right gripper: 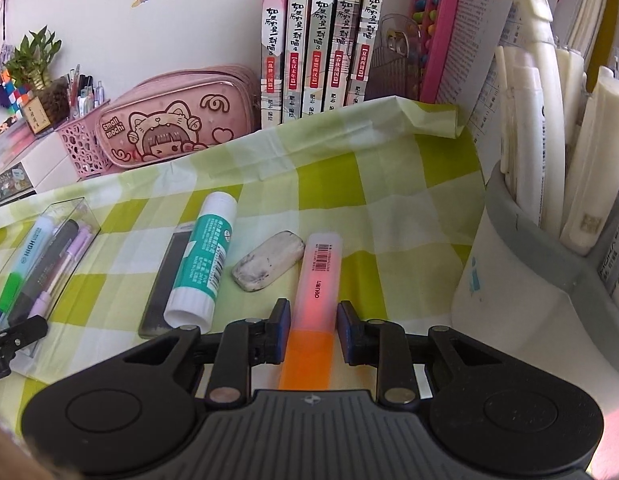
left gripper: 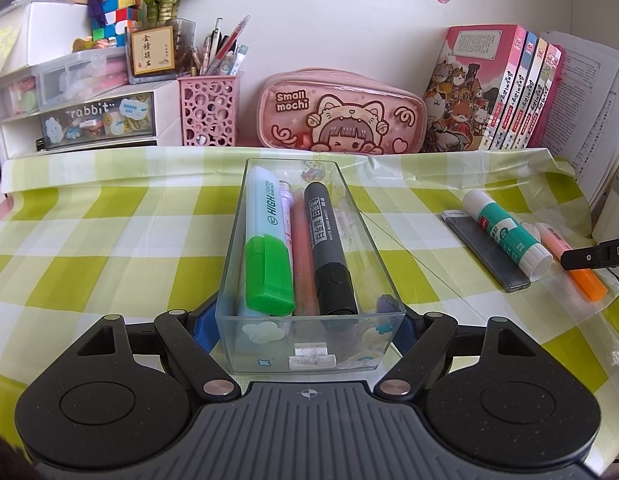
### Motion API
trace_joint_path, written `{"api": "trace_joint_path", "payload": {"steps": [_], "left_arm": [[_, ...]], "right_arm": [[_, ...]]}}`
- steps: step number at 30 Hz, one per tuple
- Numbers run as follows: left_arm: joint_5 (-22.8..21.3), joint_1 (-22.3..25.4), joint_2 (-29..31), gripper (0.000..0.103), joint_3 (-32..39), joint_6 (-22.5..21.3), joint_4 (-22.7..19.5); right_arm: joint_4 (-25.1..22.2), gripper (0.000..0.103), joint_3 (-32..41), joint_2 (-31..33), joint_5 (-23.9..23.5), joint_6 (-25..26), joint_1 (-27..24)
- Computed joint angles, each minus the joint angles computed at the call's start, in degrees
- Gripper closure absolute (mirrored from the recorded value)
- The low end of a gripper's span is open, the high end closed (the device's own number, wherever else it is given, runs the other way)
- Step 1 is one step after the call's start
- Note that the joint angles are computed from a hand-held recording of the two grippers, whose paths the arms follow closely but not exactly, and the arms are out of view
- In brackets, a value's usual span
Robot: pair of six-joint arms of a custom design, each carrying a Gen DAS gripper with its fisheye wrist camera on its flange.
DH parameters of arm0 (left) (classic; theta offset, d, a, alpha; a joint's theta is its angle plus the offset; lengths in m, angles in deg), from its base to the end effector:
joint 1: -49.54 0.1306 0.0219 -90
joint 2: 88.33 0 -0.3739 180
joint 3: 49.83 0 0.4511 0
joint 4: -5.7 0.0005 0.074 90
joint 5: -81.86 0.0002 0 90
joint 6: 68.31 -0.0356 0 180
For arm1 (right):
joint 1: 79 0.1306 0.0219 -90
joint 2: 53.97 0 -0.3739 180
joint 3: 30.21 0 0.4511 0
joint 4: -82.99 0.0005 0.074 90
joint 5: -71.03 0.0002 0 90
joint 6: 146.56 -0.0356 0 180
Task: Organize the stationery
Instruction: 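Move the right gripper to the orange highlighter and grasp it, then carry the orange highlighter into the clear tray and open the right gripper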
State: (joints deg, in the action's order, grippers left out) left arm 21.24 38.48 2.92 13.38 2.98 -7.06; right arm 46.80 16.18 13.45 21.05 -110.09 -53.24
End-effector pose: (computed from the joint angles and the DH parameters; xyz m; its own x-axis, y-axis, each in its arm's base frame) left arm 0.4947 -0.1150 0.2236 -0.4369 0.3702 -0.8198 0.7093 0.7023 -0.0608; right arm 0.3290 0.1328 0.2287 -0.4656 0.4591 -0.7566 0.5975 0.7937 0.1140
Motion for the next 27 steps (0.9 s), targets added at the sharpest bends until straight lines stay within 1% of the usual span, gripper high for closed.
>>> {"api": "trace_joint_path", "payload": {"steps": [2, 5, 11, 15, 18, 22, 27], "left_arm": [[0.0, 0.0, 0.0, 0.026, 0.0, 0.0, 0.0], [0.0, 0.0, 0.0, 0.026, 0.0, 0.0, 0.0], [0.0, 0.0, 0.0, 0.026, 0.0, 0.0, 0.0], [0.0, 0.0, 0.0, 0.026, 0.0, 0.0, 0.0], [0.0, 0.0, 0.0, 0.026, 0.0, -0.1, 0.0], [0.1, 0.0, 0.0, 0.025, 0.0, -0.1, 0.0], [0.2, 0.0, -0.1, 0.025, -0.1, 0.0, -0.1]], "right_arm": [[-1.1, 0.046, 0.3, 0.0, 0.5, -1.2, 0.0], [-1.5, 0.047, 0.1, -1.5, 1.0, -3.0, 0.1], [-2.2, 0.047, 1.0, -3.4, 3.4, -4.5, 1.3], [-0.3, 0.047, 2.1, -3.3, 3.3, -3.5, 1.5], [0.1, 0.047, 3.4, -2.2, 3.7, -3.6, 1.7], [2.9, 0.047, 4.1, -1.9, 2.5, -3.0, 1.7], [9.7, 0.047, 5.8, 0.1, -3.3, -0.3, 1.2]]}}
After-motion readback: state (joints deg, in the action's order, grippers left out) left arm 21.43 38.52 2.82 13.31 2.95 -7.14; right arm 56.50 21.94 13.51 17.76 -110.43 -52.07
